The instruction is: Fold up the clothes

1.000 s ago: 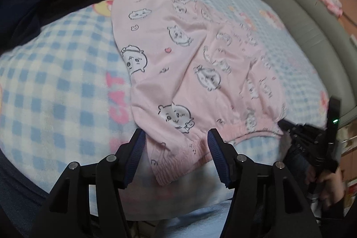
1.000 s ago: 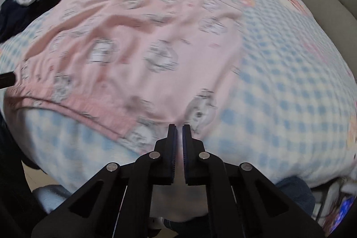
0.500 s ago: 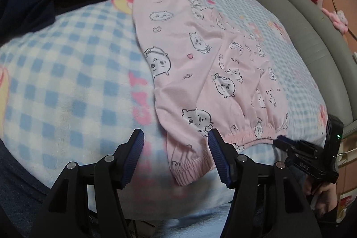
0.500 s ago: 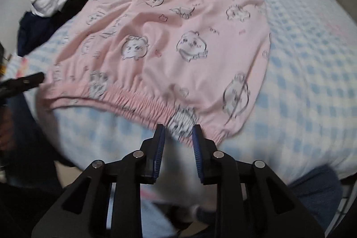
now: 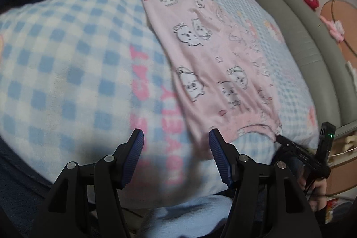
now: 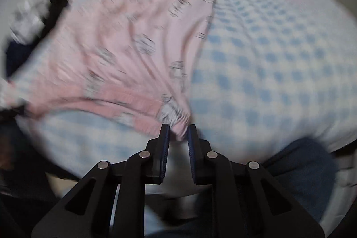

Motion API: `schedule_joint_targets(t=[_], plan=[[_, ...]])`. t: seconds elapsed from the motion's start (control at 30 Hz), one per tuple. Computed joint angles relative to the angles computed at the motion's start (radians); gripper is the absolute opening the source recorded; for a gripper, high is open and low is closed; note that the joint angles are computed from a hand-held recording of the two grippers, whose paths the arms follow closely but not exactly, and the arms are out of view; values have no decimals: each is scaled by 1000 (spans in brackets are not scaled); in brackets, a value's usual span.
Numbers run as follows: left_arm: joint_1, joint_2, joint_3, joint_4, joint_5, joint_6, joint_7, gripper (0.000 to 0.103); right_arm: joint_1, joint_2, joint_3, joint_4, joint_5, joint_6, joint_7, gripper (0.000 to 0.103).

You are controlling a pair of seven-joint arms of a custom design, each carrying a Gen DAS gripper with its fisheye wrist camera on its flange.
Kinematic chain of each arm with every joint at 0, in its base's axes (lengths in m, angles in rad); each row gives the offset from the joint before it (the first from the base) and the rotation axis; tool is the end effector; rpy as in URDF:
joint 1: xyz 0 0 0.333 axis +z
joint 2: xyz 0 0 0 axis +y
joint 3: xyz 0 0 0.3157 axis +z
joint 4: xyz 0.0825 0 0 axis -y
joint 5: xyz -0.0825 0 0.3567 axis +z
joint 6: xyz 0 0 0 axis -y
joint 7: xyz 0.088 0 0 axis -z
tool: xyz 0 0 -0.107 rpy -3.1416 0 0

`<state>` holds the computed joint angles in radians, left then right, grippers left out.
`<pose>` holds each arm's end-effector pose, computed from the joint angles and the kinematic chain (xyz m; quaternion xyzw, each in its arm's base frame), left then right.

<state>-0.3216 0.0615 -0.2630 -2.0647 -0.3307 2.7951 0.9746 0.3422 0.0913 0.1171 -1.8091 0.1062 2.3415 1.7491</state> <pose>0.4953 -0.3063 0.4945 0.7536 -0.5612 0.3391 0.0463 0.5385 0.2653 0.5437 -0.7609 0.6088 -0.0533 0.2179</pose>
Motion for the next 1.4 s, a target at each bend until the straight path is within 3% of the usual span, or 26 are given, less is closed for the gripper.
schedule_joint_targets(t=[0.1, 0.2, 0.3, 0.33, 0.37, 0.47, 0.57, 0.6, 0.7, 0.73, 0.77, 0.8, 0.83, 0.87, 0.9, 0.93, 1.0, 1.07, 1.1, 1.13, 1.23, 1.33, 1.4], plan=[[13, 47, -31, 36, -182, 52, 144, 66, -7, -17, 5, -19, 98, 77, -25, 25], [-3, 113, -12, 107, -142, -25, 84, 66, -17, 9, -2, -8, 155, 111, 20, 25], [-40, 131, 26, 138, 16, -85, -33, 50, -20, 58, -3, 24, 140, 68, 73, 30], [-36, 120, 24, 126, 22, -85, -40, 24, -15, 69, -5, 40, 91, 26, 83, 30], [-33, 110, 23, 115, 28, -86, -47, 11, -7, 67, -2, 40, 43, -2, 83, 30], [-24, 76, 26, 86, 59, -96, -71, 5, 22, 43, 8, 19, -52, -39, 103, 29], [-14, 36, 42, 75, 145, -136, -120, 4, 16, -14, 8, -26, 10, -3, 151, 29], [0, 20, 38, 54, 118, -114, -102, 4, 9, -36, 10, -50, 75, 34, 123, 30], [36, 13, 3, 20, -145, -49, 98, 11, 5, -91, 7, -110, 269, 125, 34, 33], [43, 24, -9, 27, -229, -46, 164, 30, 7, -91, 4, -113, 269, 129, 45, 35], [49, 36, -21, 36, -313, -47, 229, 58, 6, -79, -2, -103, 264, 125, 52, 35], [56, 49, -32, 45, -395, -51, 294, 65, 5, -60, -5, -89, 269, 124, 56, 37], [74, 61, -53, 56, -469, -57, 353, 64, 5, -27, -1, -70, 309, 130, 40, 41], [57, 78, -39, 70, -474, -71, 352, 54, -5, -10, 2, -73, 370, 134, -6, 49], [42, 98, -27, 88, -410, -91, 294, 39, -23, 5, 0, -79, 410, 115, -65, 54], [27, 116, -12, 111, -328, -125, 225, 12, -41, 22, -3, -83, 445, 93, -121, 55], [18, 117, -5, 128, -262, -139, 178, 11, -49, 33, 1, -87, 457, 104, -123, 49], [17, 81, -3, 108, -227, -120, 167, 6, -42, 22, 8, -95, 446, 139, -76, 19], [16, 59, -1, 96, -208, -109, 163, 5, -47, -5, 10, -111, 463, 136, -85, 16], [15, 39, 1, 87, -186, -106, 158, 4, -55, -27, 22, -118, 436, 128, -78, 15], [15, -8, 10, 75, -93, -122, 129, 4, -3, -69, 13, -103, 194, 64, -55, 12], [26, -40, 19, 52, -31, -152, 108, 4, 19, -118, 11, -132, 211, 65, -81, 13], [36, -44, 23, 32, -27, -169, 97, 4, 24, -152, -2, -179, 277, 83, -69, 24]])
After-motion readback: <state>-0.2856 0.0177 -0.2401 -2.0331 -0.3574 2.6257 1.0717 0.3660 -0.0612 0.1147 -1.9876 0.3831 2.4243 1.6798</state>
